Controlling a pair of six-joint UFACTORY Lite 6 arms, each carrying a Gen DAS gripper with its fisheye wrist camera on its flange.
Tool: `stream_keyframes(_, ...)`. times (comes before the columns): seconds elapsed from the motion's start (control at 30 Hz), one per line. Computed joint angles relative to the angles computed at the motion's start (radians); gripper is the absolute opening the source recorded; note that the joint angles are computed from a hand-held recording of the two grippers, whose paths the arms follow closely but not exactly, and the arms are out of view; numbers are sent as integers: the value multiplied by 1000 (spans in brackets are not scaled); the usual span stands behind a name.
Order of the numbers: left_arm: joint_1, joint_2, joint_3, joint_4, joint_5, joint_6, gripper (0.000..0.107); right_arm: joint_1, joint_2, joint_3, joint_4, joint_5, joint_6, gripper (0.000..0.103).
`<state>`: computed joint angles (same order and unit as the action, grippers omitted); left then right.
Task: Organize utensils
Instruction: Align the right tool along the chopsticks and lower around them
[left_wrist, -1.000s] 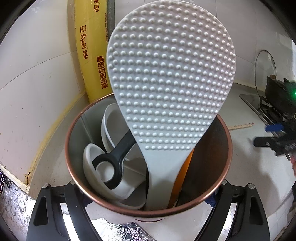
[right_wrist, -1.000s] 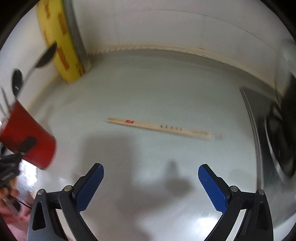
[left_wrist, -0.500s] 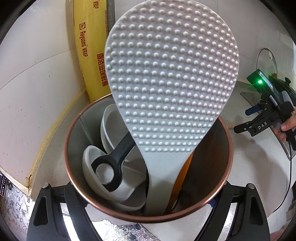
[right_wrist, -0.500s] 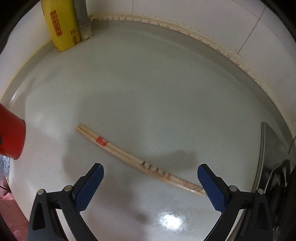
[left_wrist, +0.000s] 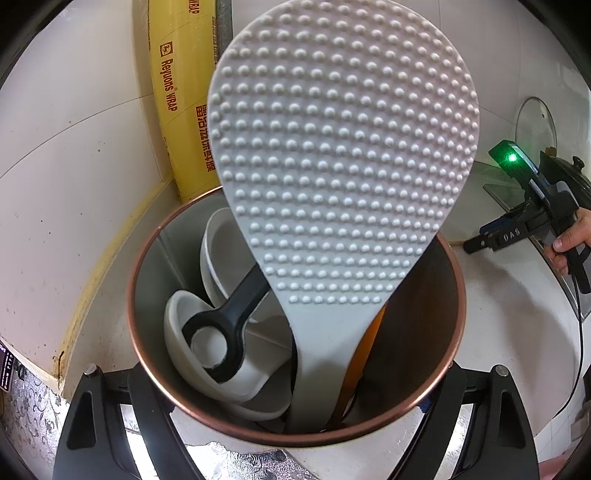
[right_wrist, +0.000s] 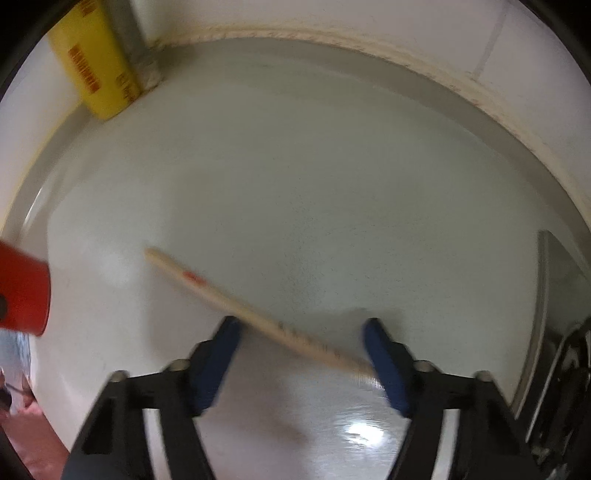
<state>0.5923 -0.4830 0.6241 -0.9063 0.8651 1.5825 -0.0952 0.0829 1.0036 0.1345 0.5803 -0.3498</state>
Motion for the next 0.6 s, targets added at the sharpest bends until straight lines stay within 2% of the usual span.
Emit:
stream_keyframes(0.07,1,1,0,-1,1,0,91,-25,1,9,-6,12,21,54)
stream_keyframes(0.13,3,2,1,-2,4,2,91,-54,-16,-2,-4,23,28,41)
stream_keyframes(0.23,6,5,-4,-9,2,13,91,-86,-67,-47,-8,43,31,30)
stream_keyframes(0.37,8,15,-5,-18,0,27,91,-122,-167,-131,22,93,-1,23)
stream_keyframes(0.6,31,39,-1,-32,11,55,91,-185,-311,-252,245,227,-160,13)
